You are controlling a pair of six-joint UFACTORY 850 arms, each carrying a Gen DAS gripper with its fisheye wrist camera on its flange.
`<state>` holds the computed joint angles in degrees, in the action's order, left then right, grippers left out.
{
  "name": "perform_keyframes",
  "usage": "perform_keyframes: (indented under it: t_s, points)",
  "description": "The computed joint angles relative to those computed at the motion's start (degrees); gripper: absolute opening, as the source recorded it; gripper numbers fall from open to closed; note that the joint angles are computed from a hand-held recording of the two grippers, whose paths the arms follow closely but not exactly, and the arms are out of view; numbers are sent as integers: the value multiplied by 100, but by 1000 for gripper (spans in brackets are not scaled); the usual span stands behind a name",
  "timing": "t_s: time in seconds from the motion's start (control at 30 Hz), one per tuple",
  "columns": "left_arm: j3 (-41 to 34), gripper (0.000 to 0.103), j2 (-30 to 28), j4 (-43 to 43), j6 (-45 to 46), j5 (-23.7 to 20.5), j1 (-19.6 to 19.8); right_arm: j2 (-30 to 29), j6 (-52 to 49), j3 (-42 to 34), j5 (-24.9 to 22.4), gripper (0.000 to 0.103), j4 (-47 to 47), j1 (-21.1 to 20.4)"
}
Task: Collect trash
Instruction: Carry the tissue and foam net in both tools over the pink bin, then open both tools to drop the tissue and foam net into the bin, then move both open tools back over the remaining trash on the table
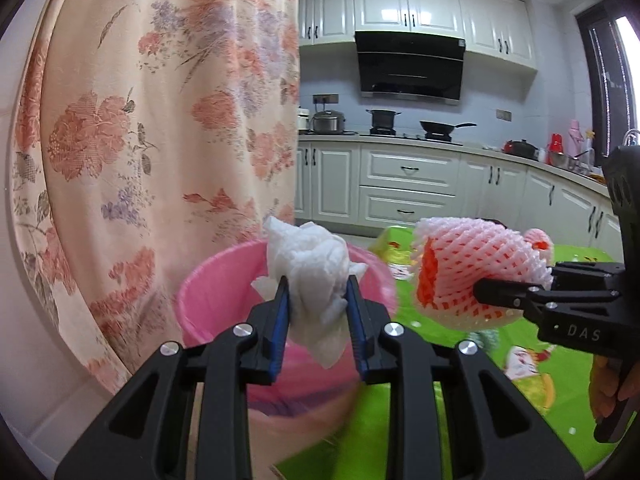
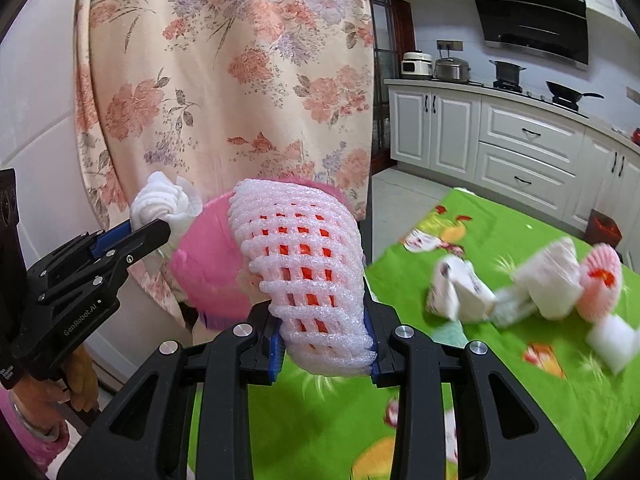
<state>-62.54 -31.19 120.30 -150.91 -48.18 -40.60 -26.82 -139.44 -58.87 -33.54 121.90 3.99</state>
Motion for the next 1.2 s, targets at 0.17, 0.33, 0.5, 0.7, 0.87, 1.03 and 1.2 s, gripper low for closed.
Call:
perform_keyframes:
  t_s: [0.17,0.33,0.5,0.7,0.87,1.03,1.2]
  points:
    - [-211,27,-130,126,-8,335,385,-377,845,-679,232,32,-544,207]
    - [-375,30,-217,299,-325,644,710,-646,1124,-1174,490,33,-759,436]
    - [-562,45,-326,24,-116,798,900,-917,1590,-1641,742,44,-1296,597]
    - [-340,65,-252,-98,-305,612,987,-992,1684,-1641,446,66,-1354,451]
    - [-160,83,-172,-274,-283,316,792,-855,1473,-1330,21,68,-1135,227]
    - [-51,96,-118,-269,-632,110,508,-566,858,-700,-355,68,-578,-87]
    - [-225,98,-295,-315,-722,27,129,-363,182,-7,-708,68,62,-563]
